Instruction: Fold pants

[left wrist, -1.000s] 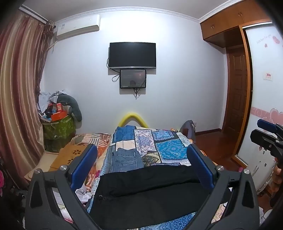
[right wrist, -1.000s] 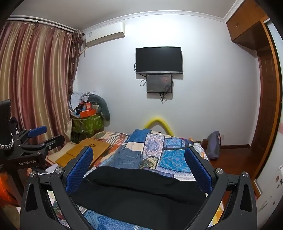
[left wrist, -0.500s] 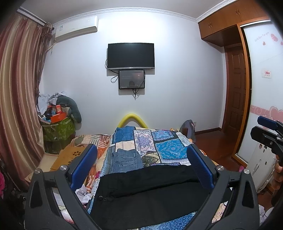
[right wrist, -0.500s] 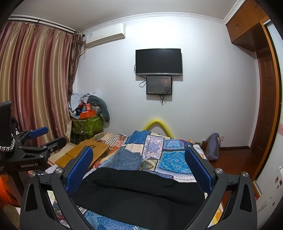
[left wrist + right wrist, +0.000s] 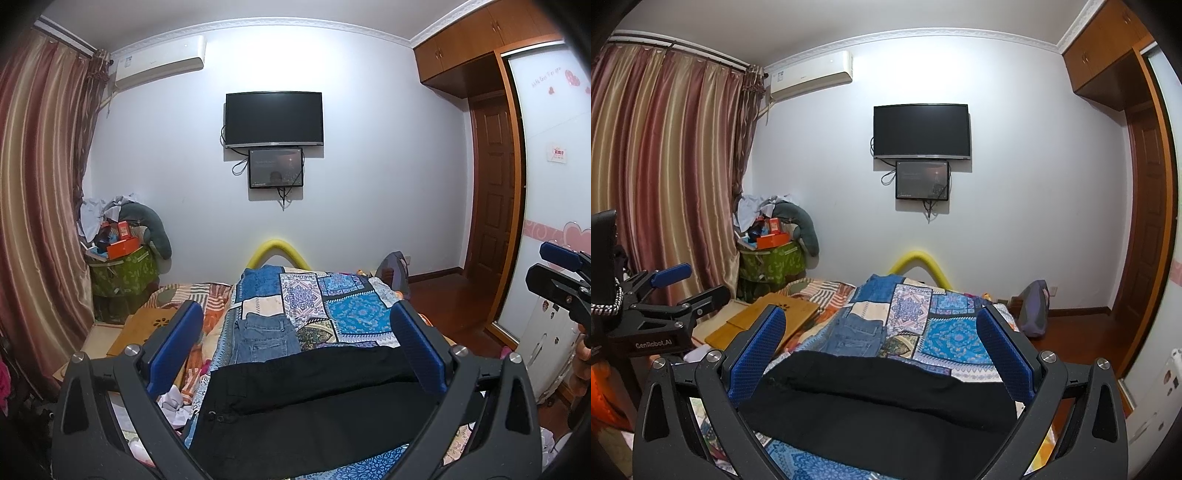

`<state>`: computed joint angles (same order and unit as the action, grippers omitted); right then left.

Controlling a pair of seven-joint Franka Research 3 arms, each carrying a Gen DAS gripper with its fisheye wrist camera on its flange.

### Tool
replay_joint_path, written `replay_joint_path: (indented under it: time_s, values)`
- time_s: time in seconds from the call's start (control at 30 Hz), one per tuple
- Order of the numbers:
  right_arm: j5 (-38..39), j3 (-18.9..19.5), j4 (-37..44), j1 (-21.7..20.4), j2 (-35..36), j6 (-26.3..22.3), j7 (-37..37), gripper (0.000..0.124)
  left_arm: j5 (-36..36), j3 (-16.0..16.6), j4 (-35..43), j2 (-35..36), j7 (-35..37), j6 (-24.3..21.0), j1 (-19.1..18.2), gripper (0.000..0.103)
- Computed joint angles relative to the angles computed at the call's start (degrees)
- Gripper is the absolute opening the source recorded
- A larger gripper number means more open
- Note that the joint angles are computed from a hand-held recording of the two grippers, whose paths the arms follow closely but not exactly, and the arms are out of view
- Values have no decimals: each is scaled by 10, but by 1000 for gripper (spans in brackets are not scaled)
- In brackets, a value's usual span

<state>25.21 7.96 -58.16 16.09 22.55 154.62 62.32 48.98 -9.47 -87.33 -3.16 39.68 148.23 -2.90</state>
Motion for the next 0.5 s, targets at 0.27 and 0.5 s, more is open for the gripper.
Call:
replay_joint_path:
  time_s: [0.27,0.5]
  values:
    - [-1,0,-5,1,-2,4,1,103,8,0,-10,-5,-6,8,3,103]
    - [-1,-1,-5,1,-1,5,1,103,-3,0,-8,-3,-3,10,3,103]
